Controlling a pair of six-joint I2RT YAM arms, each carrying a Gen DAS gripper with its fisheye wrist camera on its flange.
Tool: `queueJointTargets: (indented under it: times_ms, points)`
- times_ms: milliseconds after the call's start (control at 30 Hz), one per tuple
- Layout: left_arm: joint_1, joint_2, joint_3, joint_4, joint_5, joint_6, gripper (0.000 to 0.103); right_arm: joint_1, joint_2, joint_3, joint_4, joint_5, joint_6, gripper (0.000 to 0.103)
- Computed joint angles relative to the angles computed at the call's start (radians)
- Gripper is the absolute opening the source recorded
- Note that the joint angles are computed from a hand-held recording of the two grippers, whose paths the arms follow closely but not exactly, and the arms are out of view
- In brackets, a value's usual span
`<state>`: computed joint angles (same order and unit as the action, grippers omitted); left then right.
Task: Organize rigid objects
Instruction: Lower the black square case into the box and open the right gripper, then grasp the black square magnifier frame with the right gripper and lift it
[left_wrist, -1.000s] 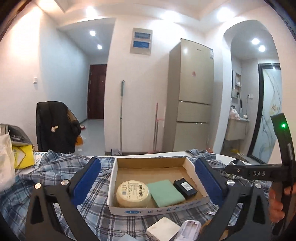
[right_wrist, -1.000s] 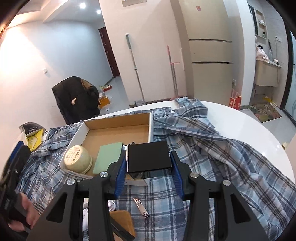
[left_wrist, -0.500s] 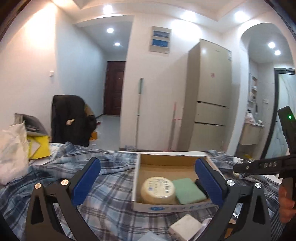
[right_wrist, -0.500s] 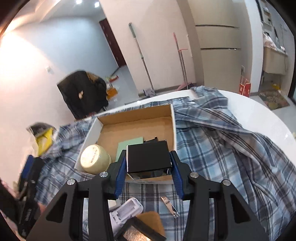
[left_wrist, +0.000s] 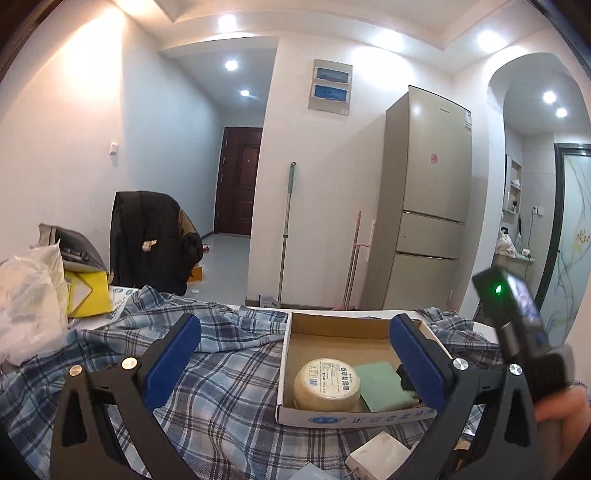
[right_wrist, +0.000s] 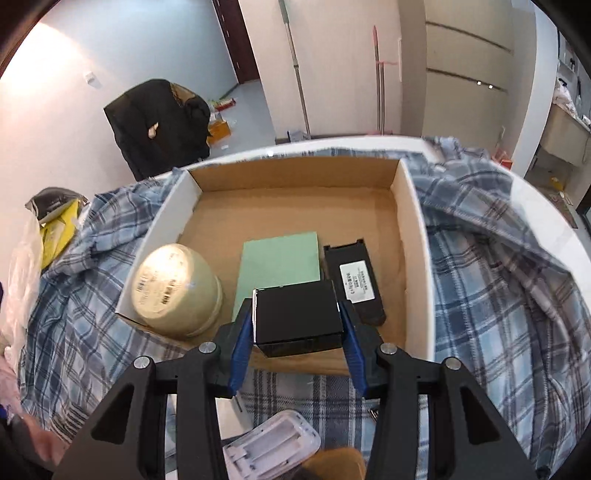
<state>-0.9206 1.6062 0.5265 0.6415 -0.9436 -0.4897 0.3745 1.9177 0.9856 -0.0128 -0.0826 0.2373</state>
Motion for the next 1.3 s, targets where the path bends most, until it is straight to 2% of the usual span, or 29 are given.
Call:
queueJointTargets:
  times_ms: [133, 233, 333, 433, 467, 733, 900, 933, 1000, 1033, 1100, 1133, 1233, 1300]
  points:
    - [0.02, 0.001, 0.003, -0.021, 0.039, -0.02, 0.103, -0.016, 0.058, 0.045, -0.013, -0.045, 0.006, 0.044]
    - [0.039, -0.014, -0.017, -0.004, 0.105, -0.04, 0.103, -0.009, 0.072, 0.058, -0.017, -0.05, 0.003, 0.046]
    - [0.038, -0.019, -0.022, 0.001, 0.094, -0.046, 0.103, 0.002, 0.034, 0.021, 0.025, -0.018, 0.009, 0.071]
    - [0.034, -0.025, -0.027, 0.006, 0.089, -0.049, 0.103, 0.024, -0.069, -0.075, 0.113, 0.12, 0.051, 0.073]
    - [0.033, -0.029, -0.03, 0.008, 0.094, -0.048, 0.103, 0.027, -0.113, -0.111, 0.142, 0.141, 0.045, 0.078]
    - [0.023, -0.038, -0.035, 0.004, 0.085, -0.037, 0.103, 0.013, -0.475, -0.343, 0.21, 0.126, -0.091, 0.098]
    - [-0.017, -0.066, -0.03, -0.012, 0.065, -0.001, 0.103, 0.021, -0.635, -0.47, 0.235, 0.169, -0.134, 0.1]
    - [-0.033, -0.078, -0.021, -0.036, 0.046, 0.012, 0.103, 0.019, -0.662, -0.498, 0.243, 0.166, -0.136, 0.101]
    - [-0.064, -0.117, 0.029, -0.171, 0.018, -0.005, 0.103, 0.003, -0.706, -0.537, 0.238, 0.13, -0.148, 0.101]
    - [-0.065, -0.149, 0.048, -0.247, 0.057, -0.035, 0.103, -0.01, -0.722, -0.552, 0.231, 0.107, -0.158, 0.101]
    - [-0.059, -0.212, 0.047, -0.321, 0.189, -0.068, 0.103, -0.034, -0.758, -0.584, 0.212, 0.066, -0.19, 0.101]
    - [-0.069, -0.23, 0.052, -0.367, 0.208, -0.08, 0.103, -0.038, -0.768, -0.595, 0.2, 0.055, -0.212, 0.101]
    - [-0.156, -0.235, 0.081, -0.511, 0.099, -0.123, 0.103, -0.04, -0.783, -0.619, 0.146, 0.016, -0.275, 0.101]
    - [-0.205, -0.236, 0.064, -0.514, 0.036, -0.143, 0.103, -0.026, -0.734, -0.603, 0.087, 0.001, -0.328, 0.101]
